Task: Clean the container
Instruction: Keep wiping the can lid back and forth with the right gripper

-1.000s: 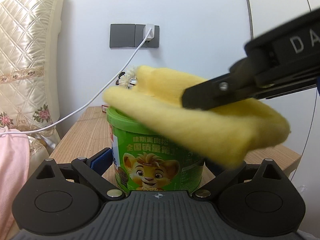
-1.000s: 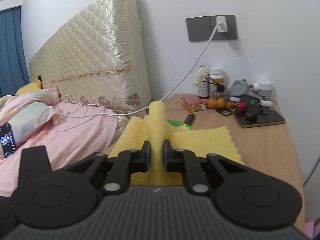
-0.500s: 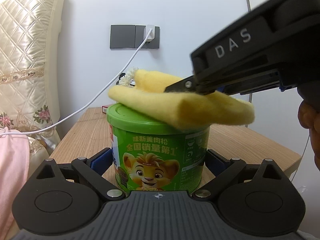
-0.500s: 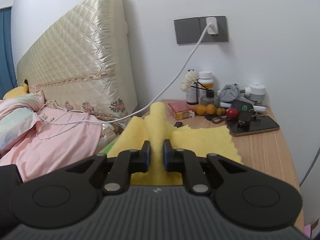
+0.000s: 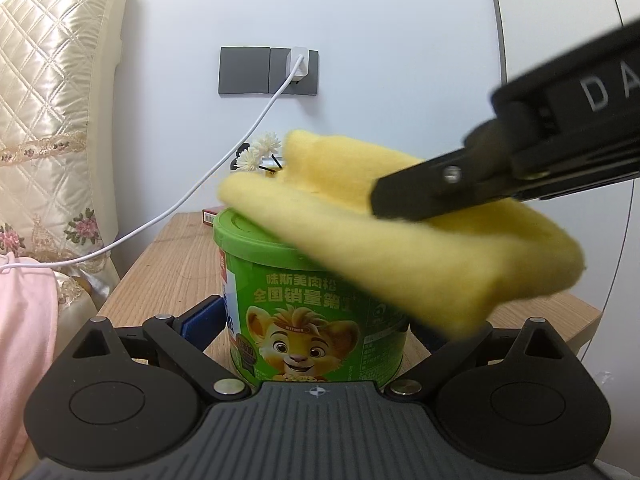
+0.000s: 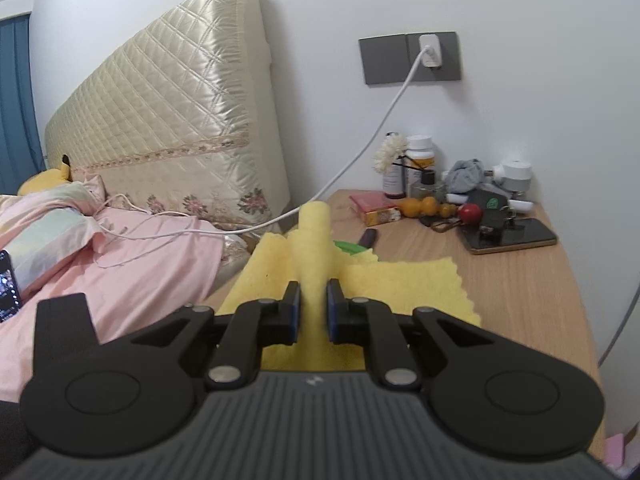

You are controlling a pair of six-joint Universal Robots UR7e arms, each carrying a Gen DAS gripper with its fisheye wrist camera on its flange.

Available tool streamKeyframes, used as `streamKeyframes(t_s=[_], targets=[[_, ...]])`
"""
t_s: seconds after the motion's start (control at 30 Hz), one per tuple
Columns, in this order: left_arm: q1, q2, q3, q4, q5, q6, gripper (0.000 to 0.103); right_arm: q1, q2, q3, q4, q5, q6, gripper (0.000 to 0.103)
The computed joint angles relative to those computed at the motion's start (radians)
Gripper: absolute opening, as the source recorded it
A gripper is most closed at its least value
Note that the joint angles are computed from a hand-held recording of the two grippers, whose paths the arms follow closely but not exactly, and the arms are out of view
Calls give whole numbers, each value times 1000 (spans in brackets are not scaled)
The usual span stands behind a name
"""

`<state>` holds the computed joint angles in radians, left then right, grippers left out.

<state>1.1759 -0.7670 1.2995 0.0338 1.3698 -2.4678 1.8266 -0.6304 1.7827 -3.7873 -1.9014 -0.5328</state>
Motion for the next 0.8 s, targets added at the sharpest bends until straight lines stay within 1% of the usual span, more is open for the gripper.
streamKeyframes(t_s=[0.07, 0.13, 0.27, 0.47, 0.57, 0.8], targets=[[-16, -21, 58, -38, -17, -6, 99, -3, -1, -5, -3, -9, -7, 14], [-17, -25, 68, -45, -17, -6, 99, -8, 2, -17, -7, -17, -11, 14], [-29, -30, 93, -66, -26, -9, 99, -33, 7, -44, -1, 10, 11, 14], [-55, -71, 192, -126, -45, -20, 99, -39, 26, -83, 16, 24, -12, 15], [-59, -75, 205, -135, -48, -22, 99, -36, 31, -93, 25, 25, -32, 15], [-63, -83, 224, -146, -52, -26, 99, -37, 19, -63, 44, 73, -20, 14]])
